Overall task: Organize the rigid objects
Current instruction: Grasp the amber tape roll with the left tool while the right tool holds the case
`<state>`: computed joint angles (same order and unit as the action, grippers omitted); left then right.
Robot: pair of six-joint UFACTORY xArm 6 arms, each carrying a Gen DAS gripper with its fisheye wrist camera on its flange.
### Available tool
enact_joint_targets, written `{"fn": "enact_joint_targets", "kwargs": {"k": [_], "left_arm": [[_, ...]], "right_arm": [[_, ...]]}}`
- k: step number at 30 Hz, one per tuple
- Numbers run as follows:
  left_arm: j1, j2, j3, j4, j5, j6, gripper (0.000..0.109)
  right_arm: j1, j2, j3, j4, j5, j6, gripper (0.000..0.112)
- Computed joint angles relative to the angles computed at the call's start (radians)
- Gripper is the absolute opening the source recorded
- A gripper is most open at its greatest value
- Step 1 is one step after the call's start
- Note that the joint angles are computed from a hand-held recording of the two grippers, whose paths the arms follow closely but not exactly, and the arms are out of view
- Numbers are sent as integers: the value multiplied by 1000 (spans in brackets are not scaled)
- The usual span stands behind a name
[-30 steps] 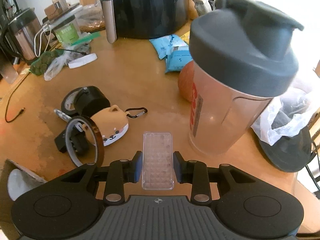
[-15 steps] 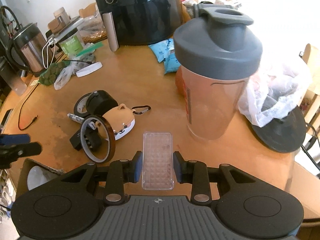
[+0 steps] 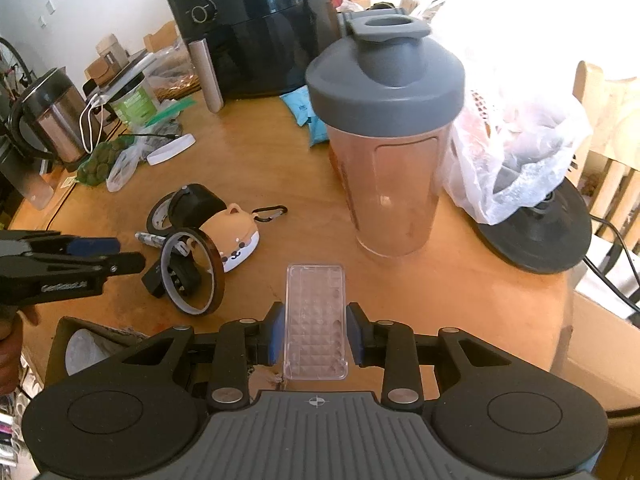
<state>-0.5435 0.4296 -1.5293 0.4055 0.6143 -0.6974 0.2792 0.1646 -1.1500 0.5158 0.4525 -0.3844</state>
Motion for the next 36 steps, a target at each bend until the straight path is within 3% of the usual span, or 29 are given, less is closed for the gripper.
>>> {"fn": "enact_joint_targets", "kwargs": {"k": [17,36], "left_arm": [[17,118,-111,-73,2,205,12],[31,-48,35,-93,-56,57,7]], "right_arm": [[-28,-38,50,-22,-34,45,35],[-5,-50,49,34,-37,-16,35]]}}
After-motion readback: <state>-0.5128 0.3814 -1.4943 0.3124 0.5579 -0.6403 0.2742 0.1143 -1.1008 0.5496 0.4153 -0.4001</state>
